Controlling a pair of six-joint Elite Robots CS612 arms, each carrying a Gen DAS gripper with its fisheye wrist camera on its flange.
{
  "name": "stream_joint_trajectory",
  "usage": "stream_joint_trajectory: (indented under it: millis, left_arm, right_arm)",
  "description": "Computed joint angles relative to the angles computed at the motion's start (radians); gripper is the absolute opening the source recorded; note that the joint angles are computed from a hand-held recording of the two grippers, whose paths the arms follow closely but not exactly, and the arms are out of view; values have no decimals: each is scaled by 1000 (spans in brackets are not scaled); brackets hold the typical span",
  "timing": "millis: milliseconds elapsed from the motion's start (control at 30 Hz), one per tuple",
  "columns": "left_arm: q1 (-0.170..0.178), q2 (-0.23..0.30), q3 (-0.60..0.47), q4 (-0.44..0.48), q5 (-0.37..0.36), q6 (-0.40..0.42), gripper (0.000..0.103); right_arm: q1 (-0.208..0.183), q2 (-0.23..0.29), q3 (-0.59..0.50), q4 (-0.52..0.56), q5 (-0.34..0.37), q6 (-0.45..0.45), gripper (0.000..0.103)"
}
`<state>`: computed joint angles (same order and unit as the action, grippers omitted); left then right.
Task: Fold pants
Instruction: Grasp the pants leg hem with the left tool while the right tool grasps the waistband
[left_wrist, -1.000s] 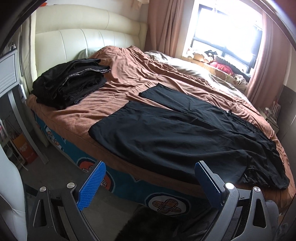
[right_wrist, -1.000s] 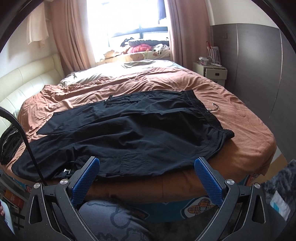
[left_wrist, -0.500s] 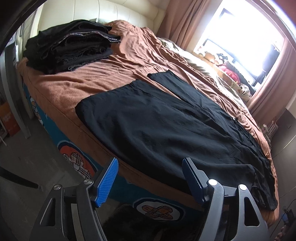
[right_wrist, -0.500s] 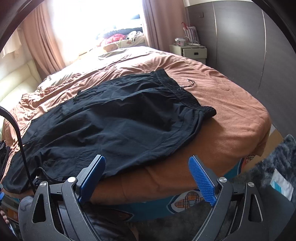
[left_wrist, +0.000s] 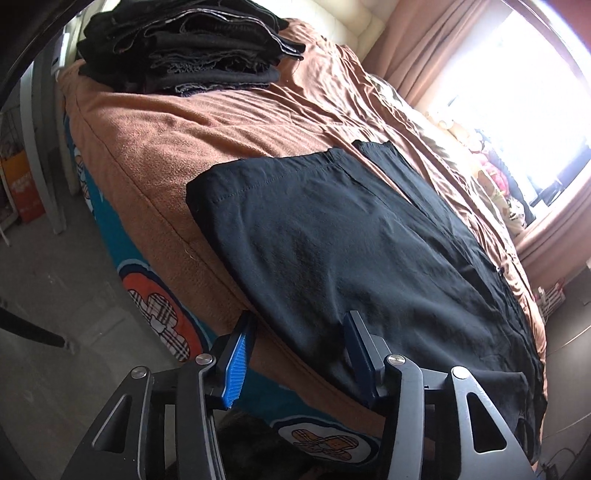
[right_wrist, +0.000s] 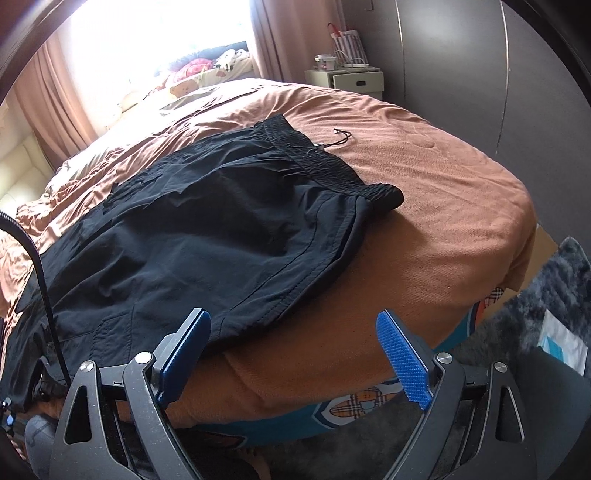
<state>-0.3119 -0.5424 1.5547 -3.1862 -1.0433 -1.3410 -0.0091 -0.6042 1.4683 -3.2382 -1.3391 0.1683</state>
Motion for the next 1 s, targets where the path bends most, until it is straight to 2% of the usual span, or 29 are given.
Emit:
stream_joint_trajectory:
  millis: [67,167,233,333,433,567,733,867,933,967,1000]
  left_arm:
    - [1,2,1,-6,15,-12,50]
    - [-1,0,6,-2,48,-44,39]
    - [-6,-7,14,2,82,-51,22]
    - [-2,-12,20,-12,92,-47,11]
    - [0,-22,23,30,114,-85,7]
    - [-1,-31,18,56,143,-81,4]
    - [-2,-43,16,58,173,-62,3]
    - [1,-53,8,69,186,-43,3]
    - [2,-57,3,65,196,-25,3]
    - [2,-59,0,64,202,-15,3]
    - [3,-61,-5,68,209,-9,3]
  right_arm:
    - [-3,8,-13,7,1,13,89]
    - [-10,19,-27,12,0,34,88]
    - [-14,24,-32,13,-5,51,88]
    - [-22,30,-36,10,-10,82,88]
    - [-32,37,-42,10,-5,104,88]
    - [-41,50,-62,17,-1,126,88]
    - [-55,80,-115,28,63,158,88]
    - [-66,122,-198,90,134,198,71]
    - [-67,136,-233,125,141,210,66]
    - [-68,142,-247,138,145,210,55]
    - [-72,148,-260,148,172,210,34]
